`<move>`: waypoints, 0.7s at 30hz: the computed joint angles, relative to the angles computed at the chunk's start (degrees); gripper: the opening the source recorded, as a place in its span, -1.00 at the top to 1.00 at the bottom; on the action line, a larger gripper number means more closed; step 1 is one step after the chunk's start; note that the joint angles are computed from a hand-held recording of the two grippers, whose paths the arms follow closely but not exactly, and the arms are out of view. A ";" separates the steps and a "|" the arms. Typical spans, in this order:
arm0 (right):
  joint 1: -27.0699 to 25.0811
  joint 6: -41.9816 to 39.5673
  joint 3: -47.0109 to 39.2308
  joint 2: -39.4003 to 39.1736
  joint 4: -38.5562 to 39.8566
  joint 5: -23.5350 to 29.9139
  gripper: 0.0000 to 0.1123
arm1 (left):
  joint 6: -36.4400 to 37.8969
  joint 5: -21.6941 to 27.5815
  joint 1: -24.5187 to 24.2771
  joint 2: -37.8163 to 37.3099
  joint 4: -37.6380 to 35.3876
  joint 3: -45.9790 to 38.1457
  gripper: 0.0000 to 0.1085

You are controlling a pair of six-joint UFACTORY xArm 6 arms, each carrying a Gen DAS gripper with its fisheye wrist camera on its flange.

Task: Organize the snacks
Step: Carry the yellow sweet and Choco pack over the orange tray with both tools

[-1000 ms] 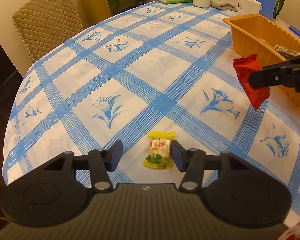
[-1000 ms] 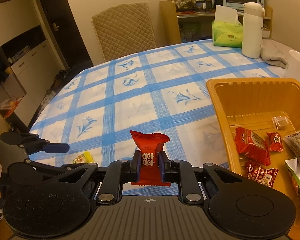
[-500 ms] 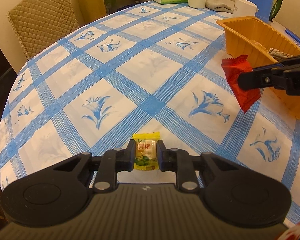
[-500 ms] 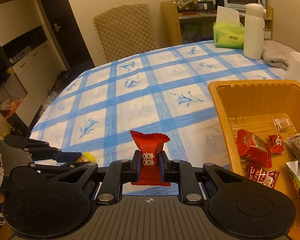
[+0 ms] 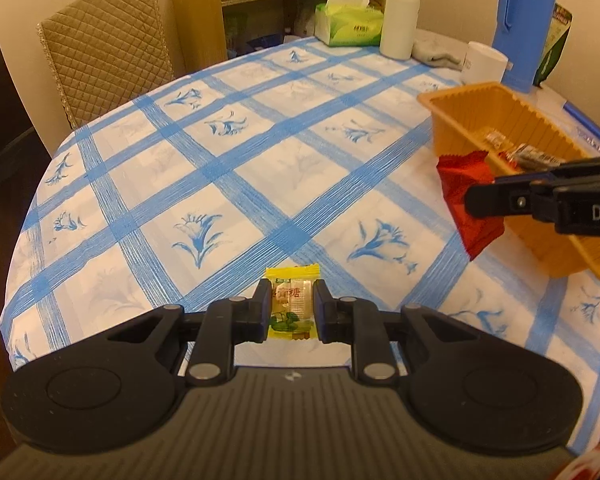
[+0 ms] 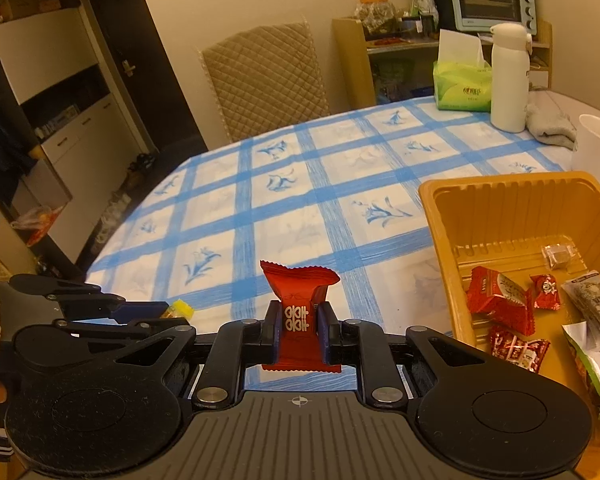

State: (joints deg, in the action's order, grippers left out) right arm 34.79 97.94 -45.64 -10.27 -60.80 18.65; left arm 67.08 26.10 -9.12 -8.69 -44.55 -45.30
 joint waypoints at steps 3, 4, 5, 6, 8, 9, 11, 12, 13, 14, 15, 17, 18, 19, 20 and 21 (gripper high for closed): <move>0.64 0.43 1.95 -2.99 -0.05 0.50 0.67 | -1.50 0.83 -0.61 -3.12 0.12 1.46 0.63; 0.90 0.58 2.73 -4.11 0.02 0.77 0.67 | -1.86 1.24 -0.96 -4.34 -0.18 2.05 0.63; 1.16 0.62 3.56 -5.31 0.21 1.07 0.67 | -2.21 1.55 -1.27 -5.32 -0.32 2.52 0.63; 1.38 0.47 4.42 -6.54 0.54 1.36 0.67 | -2.71 1.82 -1.78 -6.55 -0.43 3.19 0.63; 2.05 0.36 6.20 -9.17 1.14 2.42 0.67 | -3.62 2.41 -2.78 -8.77 -0.73 4.38 0.63; 2.40 0.23 7.21 -10.63 1.53 3.02 0.67 | -4.13 2.68 -3.48 -9.90 -0.89 4.99 0.63; 3.13 0.03 9.44 -13.94 2.25 4.50 0.67 | -5.02 3.05 -4.90 -11.79 -1.09 5.99 0.63; 3.47 -0.08 10.61 -15.71 2.62 5.34 0.67 | -5.63 3.06 -5.85 -12.83 -1.09 6.62 0.63; 3.70 -0.47 11.79 -17.50 3.25 6.16 0.67 | -6.19 3.03 -6.71 -13.66 -1.05 7.11 0.63; 4.12 -0.82 12.98 -19.39 3.90 7.28 0.67 | -6.70 2.89 -7.68 -14.43 -1.03 7.60 0.63; 4.48 -1.17 14.17 -21.30 4.51 8.41 0.67 | -7.11 2.70 -8.79 -15.16 -1.06 8.10 0.63; 5.25 -2.16 16.48 -25.19 6.06 10.94 0.67 | -8.26 2.05 -11.04 -16.32 -0.82 8.99 0.63; 5.43 -2.84 17.65 -27.19 6.93 12.13 0.67 | -9.01 1.73 -12.15 -16.77 -0.58 9.33 0.63; 5.64 -3.45 18.78 -29.14 7.75 13.38 0.67 | -9.75 1.33 -13.38 -17.16 -0.38 9.67 0.63; 5.84 -3.95 19.84 -31.04 8.49 14.57 0.67 | -10.44 0.85 -14.46 -17.44 -0.19 9.96 0.63; 6.01 -4.50 21.02 -33.17 9.24 15.76 0.67 | -11.42 0.21 -15.83 -17.68 0.14 10.22 0.63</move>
